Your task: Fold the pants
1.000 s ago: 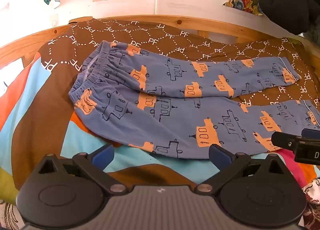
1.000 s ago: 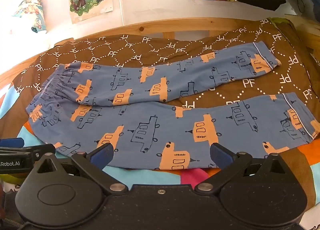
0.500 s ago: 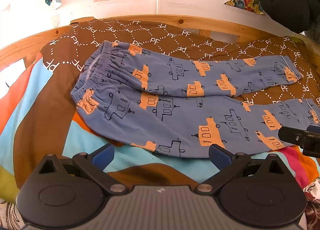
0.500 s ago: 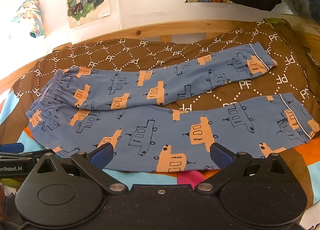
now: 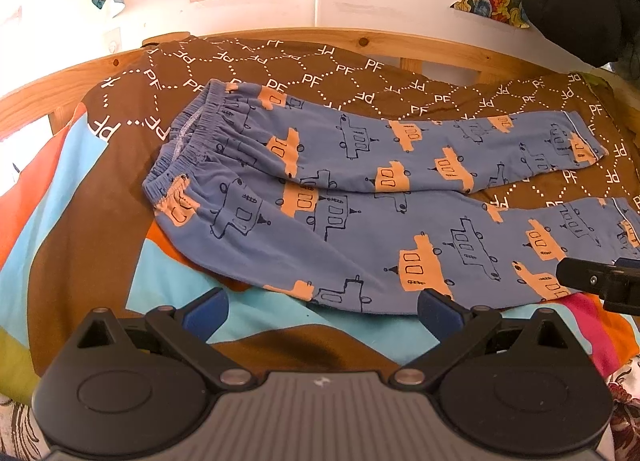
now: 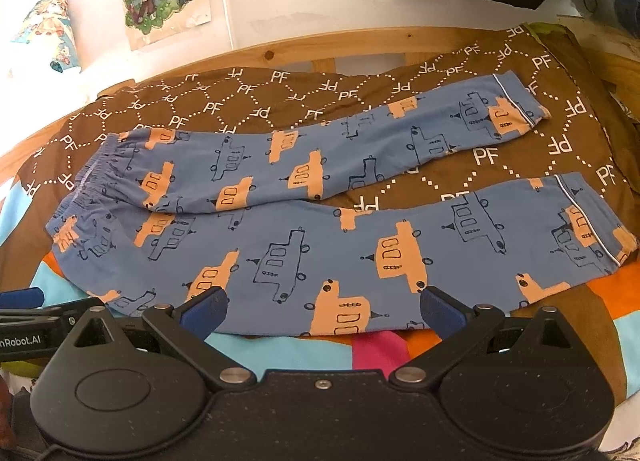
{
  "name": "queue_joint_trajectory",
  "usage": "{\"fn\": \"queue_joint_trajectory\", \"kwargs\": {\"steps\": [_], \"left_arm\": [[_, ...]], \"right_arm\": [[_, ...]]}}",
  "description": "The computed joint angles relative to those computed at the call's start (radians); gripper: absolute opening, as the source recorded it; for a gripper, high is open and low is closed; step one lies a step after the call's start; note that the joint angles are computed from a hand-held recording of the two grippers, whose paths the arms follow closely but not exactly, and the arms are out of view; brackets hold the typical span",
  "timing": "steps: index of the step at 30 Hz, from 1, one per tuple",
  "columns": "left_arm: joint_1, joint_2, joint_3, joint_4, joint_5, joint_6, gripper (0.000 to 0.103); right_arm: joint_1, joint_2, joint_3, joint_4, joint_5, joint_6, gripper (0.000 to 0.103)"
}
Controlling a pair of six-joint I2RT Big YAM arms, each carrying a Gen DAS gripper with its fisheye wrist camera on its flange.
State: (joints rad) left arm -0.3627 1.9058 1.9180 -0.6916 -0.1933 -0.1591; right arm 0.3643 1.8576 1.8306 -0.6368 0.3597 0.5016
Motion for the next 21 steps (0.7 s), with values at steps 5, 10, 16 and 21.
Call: {"fn": "queue_joint_trajectory", "kwargs": {"steps": [5,10,16,21], "left_arm": [[-0.001,0.011,0.017,-0.031,-0.003,-0.003,0.103],[-0.002,0.009,0.016,-0.032,-0.009,-0.004,0.103],[-0.004,0.003,0.010,-0.026,-0.019,-0.005,0.103],[-0.003,0.002,0.009,-0.023,-0.018,-0.008,0.103]], "right_arm": [[0.000,-0.002,0.002,-0.004,-0.002,0.008,0.102],[0.000,-0.002,0.007,-0.010,-0.001,0.008,0.102],[0.000,-0.005,0.001,-0.009,-0.003,0.013,0.102],[0.001,-0.008,-0.001,-0.009,0.001,0.013,0.102]]}}
